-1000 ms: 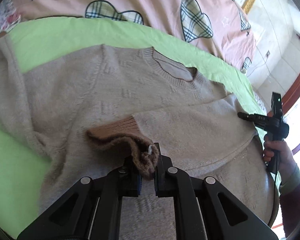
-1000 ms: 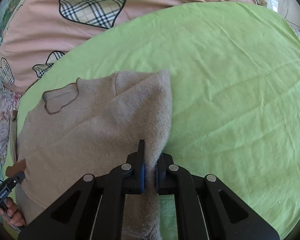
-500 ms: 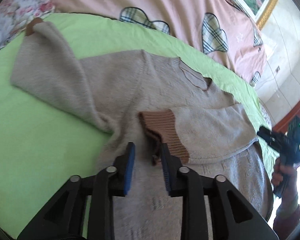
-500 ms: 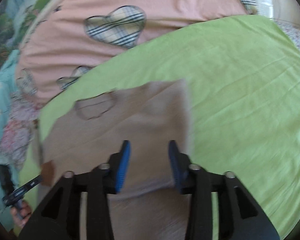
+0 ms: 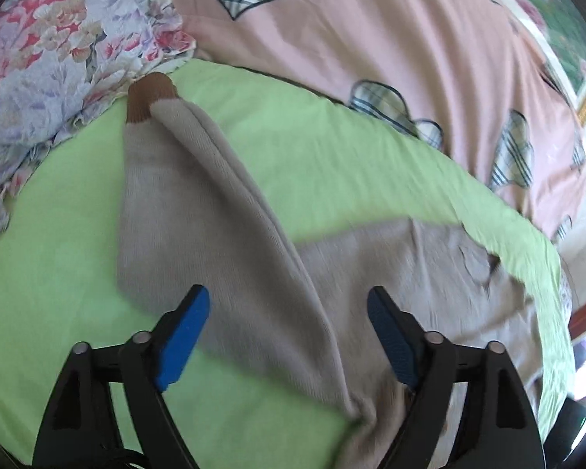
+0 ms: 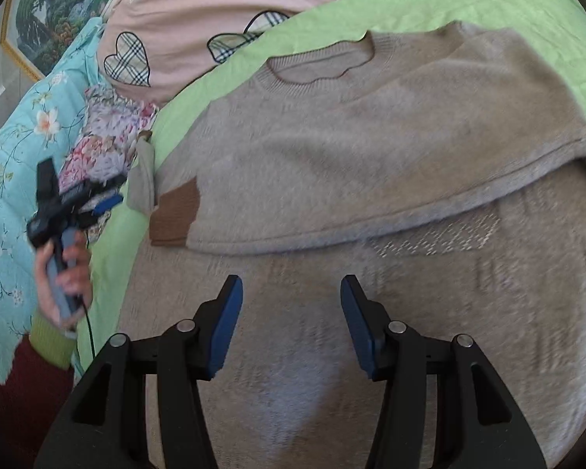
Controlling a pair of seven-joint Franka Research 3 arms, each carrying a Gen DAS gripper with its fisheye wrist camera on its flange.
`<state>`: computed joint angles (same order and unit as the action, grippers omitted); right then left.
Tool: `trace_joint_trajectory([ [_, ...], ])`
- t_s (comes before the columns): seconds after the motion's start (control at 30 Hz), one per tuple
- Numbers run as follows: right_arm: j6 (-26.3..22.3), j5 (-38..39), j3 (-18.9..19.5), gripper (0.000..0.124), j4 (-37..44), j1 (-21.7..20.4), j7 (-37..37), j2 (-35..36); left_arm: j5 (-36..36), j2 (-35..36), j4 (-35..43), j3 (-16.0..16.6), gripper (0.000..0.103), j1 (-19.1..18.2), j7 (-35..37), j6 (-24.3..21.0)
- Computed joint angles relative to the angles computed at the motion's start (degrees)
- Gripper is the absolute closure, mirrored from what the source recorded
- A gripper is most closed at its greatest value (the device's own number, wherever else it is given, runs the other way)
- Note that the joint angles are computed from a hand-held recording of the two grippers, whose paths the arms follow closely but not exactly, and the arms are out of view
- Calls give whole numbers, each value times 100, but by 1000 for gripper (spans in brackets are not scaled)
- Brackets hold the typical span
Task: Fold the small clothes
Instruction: 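Grasp the brown cuff of the other sleeve with the left gripper, then carry the sleeve across the sweater front and open the left gripper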
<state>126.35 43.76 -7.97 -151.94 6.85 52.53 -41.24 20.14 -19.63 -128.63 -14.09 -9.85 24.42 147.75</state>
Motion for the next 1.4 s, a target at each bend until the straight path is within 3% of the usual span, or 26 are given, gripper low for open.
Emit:
trace_joint_trajectory([
  [0.17, 14, -72, 56, 70, -30, -11, 88, -33, 489, 924, 1126, 129, 19, 400, 87, -874],
  [0.33, -15, -140, 25, 70, 37, -39, 128, 22, 341, 1731, 1908, 452, 20, 528, 375, -1496],
  [0.4, -31, -136, 10, 70, 54, -38, 125, 41, 332, 1779, 1827, 541, 36, 578, 281, -1304],
  [0.47, -34, -121, 13, 70, 56, -40, 145, 50, 465, 1677, 1662, 562, 91, 600, 169, -1033],
  [0.5, -35, -121, 17, 70, 58, -43, 156, 55, 469, 1600, 1584, 560, 97, 600, 179, -937],
  [0.67, 2, -55, 8, 70, 27, -44, 161, -22, 888, 1019, 1146, 373, 101, 500, 76, -436],
  [0.8, 24, 1, -24, 70, -59, -59, 194, -229, 1147, 681, 985, 26, 101, 273, -65, 107],
  [1.03, 49, -39, -159, 70, -108, -250, 352, -467, 1551, 1436, 1816, -530, 101, -432, 144, 651],
  [1.23, 171, -135, -334, 70, -134, -587, 524, -616, 1734, 2695, 2983, -673, 101, -1337, 956, 291],
  [1.4, 309, -193, -483, 70, -95, -840, 640, -539, 1756, 3659, 3812, -579, 100, -2031, 1513, -188],
])
